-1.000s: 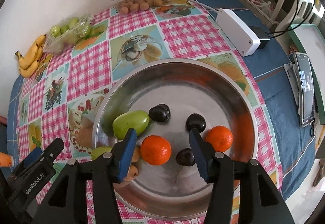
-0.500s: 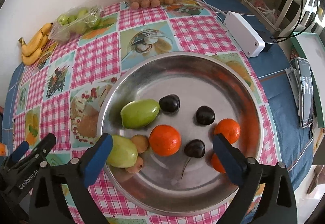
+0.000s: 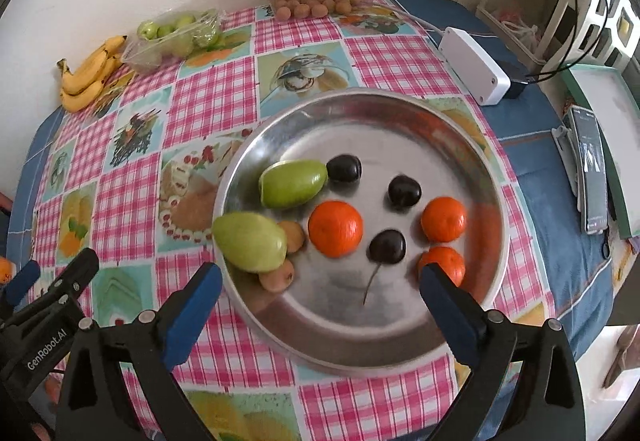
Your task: Organize fruits
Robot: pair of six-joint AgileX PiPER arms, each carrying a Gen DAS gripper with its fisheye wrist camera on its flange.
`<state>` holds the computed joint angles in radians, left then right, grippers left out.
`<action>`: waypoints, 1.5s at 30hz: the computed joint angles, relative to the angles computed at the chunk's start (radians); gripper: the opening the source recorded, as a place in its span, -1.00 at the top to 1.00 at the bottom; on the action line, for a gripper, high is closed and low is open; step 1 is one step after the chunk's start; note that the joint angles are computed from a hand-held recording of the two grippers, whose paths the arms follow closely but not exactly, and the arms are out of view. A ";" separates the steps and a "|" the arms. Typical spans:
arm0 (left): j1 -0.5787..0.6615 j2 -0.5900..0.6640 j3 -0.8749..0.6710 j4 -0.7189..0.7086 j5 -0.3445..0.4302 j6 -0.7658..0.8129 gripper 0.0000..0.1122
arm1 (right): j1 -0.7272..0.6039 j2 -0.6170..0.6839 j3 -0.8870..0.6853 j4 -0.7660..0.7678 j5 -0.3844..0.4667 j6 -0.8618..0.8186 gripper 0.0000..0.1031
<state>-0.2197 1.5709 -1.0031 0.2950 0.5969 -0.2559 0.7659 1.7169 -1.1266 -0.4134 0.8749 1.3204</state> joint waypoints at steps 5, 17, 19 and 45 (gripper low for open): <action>-0.007 -0.054 0.048 0.076 0.023 -0.074 -0.84 | 0.057 -0.021 0.029 -0.024 0.015 0.050 -0.92; 0.046 -0.141 0.132 0.000 0.030 0.024 -0.84 | 0.137 -0.053 0.079 -0.057 0.041 0.138 -0.92; 0.050 -0.144 0.135 -0.008 0.032 0.036 -0.84 | 0.139 -0.055 0.082 -0.058 0.042 0.146 -0.92; 0.059 -0.123 0.118 -0.008 0.056 0.033 -0.84 | 0.142 -0.033 0.054 -0.053 0.058 0.125 -0.92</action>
<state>-0.1611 1.4474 -0.8848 0.2870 0.6528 -0.2227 0.9081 1.6841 -1.0730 -0.4662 0.9329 1.4456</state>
